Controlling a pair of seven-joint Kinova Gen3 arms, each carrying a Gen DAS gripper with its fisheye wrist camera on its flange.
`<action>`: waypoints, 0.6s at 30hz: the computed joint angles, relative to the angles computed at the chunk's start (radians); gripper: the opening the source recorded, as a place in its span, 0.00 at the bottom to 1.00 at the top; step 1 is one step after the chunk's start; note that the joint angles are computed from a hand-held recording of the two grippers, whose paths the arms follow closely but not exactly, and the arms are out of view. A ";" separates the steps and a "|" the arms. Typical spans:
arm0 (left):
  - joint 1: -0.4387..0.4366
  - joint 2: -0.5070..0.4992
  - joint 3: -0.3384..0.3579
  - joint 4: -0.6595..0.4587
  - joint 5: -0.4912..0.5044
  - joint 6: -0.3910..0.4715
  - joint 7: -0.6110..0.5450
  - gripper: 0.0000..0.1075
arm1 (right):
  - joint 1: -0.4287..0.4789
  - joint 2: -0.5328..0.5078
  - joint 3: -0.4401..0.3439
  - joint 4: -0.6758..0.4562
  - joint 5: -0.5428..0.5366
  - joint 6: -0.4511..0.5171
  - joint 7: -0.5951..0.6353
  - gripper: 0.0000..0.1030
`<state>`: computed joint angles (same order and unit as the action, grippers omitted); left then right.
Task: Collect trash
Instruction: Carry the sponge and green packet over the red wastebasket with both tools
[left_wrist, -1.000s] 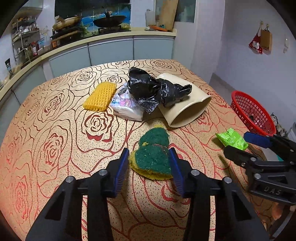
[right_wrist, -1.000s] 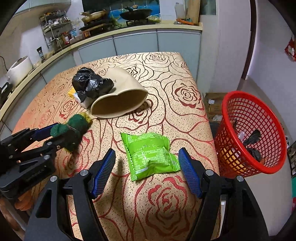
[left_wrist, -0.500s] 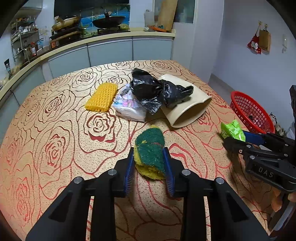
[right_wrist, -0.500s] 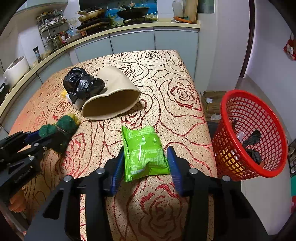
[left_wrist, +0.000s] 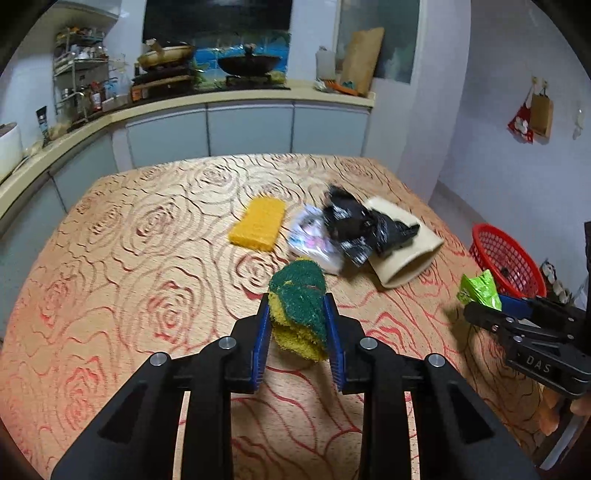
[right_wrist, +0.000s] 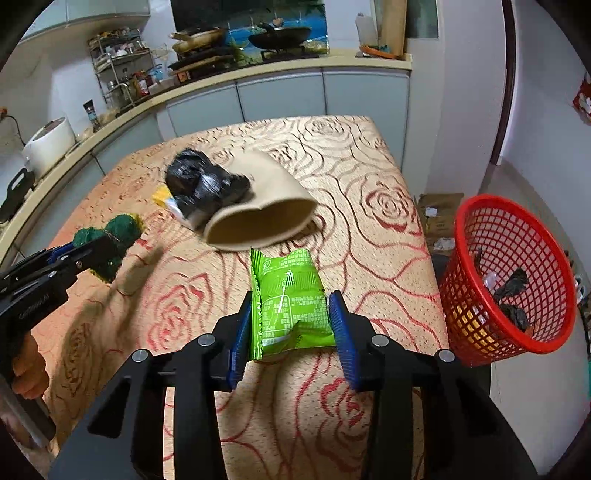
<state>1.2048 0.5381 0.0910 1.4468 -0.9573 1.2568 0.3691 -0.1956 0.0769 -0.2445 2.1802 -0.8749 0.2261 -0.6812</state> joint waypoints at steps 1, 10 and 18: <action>0.004 -0.002 -0.002 0.000 -0.002 0.009 0.002 0.24 | 0.004 -0.007 -0.003 -0.001 -0.011 0.004 0.011 0.38; 0.039 -0.008 0.004 -0.036 -0.039 0.116 0.000 0.24 | -0.061 -0.091 0.074 0.007 -0.139 0.045 0.136 0.38; 0.063 0.011 0.000 -0.108 -0.086 0.189 -0.045 0.24 | -0.139 -0.158 0.182 0.018 -0.218 0.064 0.215 0.38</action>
